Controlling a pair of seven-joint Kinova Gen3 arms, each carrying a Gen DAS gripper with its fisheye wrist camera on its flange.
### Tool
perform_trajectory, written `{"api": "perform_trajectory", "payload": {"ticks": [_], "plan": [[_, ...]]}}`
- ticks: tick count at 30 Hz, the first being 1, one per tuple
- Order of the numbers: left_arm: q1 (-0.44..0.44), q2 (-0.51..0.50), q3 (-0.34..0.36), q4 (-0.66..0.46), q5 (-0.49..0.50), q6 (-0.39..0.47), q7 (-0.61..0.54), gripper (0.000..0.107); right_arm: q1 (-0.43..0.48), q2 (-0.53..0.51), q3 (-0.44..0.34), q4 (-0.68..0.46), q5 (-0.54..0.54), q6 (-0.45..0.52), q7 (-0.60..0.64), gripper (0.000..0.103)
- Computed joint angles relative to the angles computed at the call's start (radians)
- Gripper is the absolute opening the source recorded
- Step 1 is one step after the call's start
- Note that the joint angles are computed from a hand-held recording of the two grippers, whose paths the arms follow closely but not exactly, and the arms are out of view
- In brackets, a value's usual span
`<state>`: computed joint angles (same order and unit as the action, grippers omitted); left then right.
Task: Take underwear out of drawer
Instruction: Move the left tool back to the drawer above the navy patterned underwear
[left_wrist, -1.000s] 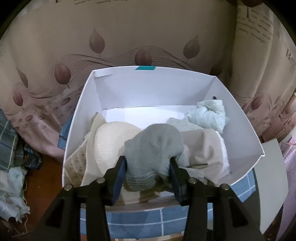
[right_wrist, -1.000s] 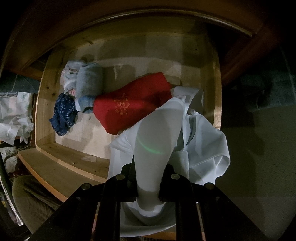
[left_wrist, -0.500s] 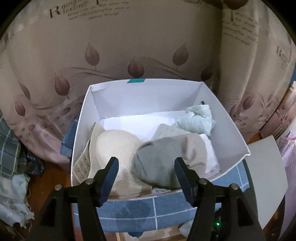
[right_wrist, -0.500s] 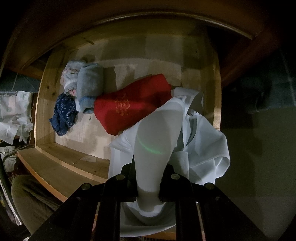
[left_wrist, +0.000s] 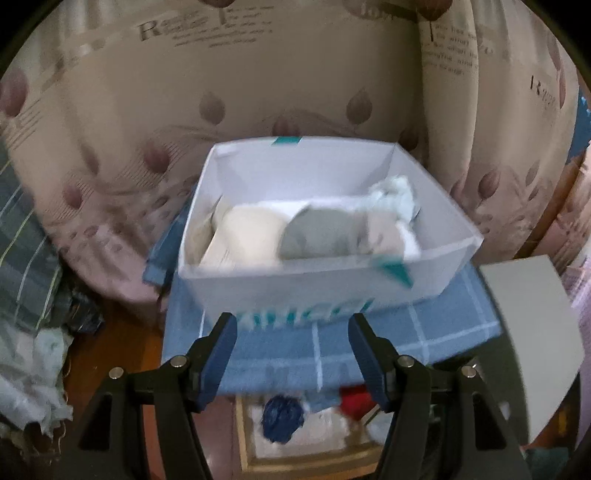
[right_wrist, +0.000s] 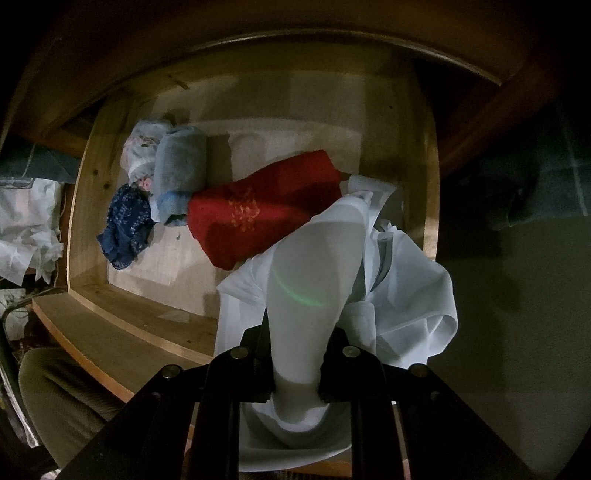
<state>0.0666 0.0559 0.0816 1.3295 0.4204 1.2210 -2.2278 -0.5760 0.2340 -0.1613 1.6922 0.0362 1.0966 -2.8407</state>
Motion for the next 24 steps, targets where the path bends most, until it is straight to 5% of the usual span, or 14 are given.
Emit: {"api": "perform_trajectory", "payload": {"ticks": [3, 11, 24], "plan": [[0.04, -0.053, -0.079, 0.139, -0.003, -0.076, -0.025, 0.064, -0.008, 0.003, -0.001, -0.009, 0.014, 0.013, -0.002, 0.016], [-0.021, -0.115, -0.051, 0.455, -0.069, -0.317, -0.054, 0.064, -0.07, 0.0, -0.007, -0.049, 0.124, 0.064, -0.056, 0.016], [-0.009, -0.073, -0.039, 0.57, -0.134, -0.429, -0.024, 0.064, -0.09, -0.031, -0.017, -0.113, 0.16, 0.131, -0.097, 0.016]]}}
